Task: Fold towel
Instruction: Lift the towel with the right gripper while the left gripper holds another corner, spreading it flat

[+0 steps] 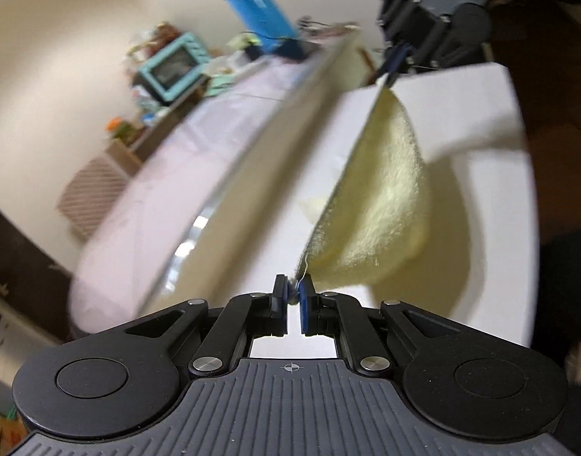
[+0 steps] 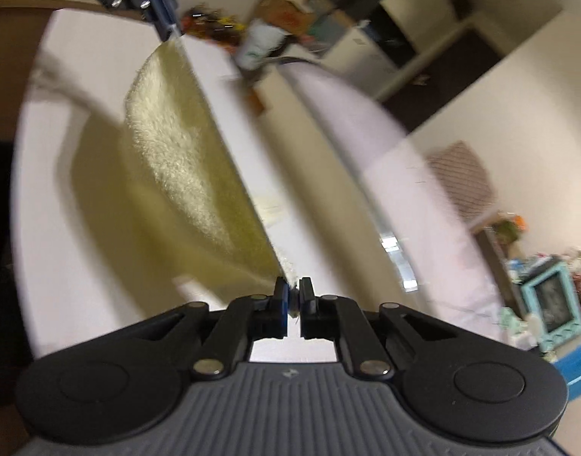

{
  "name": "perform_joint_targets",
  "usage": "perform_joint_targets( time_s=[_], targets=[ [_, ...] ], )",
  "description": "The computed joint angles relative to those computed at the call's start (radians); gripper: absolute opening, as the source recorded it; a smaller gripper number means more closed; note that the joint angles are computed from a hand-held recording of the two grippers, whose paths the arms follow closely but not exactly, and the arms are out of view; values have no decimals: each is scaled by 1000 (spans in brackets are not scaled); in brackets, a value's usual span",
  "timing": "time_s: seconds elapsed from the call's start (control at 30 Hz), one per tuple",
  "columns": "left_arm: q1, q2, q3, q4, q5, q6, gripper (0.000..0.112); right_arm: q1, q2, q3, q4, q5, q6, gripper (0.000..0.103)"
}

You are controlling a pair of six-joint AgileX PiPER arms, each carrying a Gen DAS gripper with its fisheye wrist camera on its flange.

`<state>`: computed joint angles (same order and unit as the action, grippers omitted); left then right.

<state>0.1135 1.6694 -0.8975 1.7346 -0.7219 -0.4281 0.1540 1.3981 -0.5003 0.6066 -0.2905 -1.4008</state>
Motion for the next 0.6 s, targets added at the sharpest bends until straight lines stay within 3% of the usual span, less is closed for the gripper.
perform_joint_targets(
  time_s=[0.07, 0.17, 0.23, 0.4, 0.6],
  targets=[
    [-47, 2, -72, -63, 45, -31, 6, 0, 12, -40, 49, -37, -45, 6],
    [-59, -55, -99, -171, 56, -4, 6, 39, -22, -47, 63, -199, -57, 6],
    [-54, -105, -67, -252, 54, 61, 6, 82, -118, -15, 84, -241, -61, 6],
    [4, -270, 138, -136, 20, 54, 6, 203, -275, 125, 406, -189, -305, 6],
    [48, -267, 367, 8, 55, 42, 6, 329, -299, 338, 540, -168, -196, 6]
  ],
)
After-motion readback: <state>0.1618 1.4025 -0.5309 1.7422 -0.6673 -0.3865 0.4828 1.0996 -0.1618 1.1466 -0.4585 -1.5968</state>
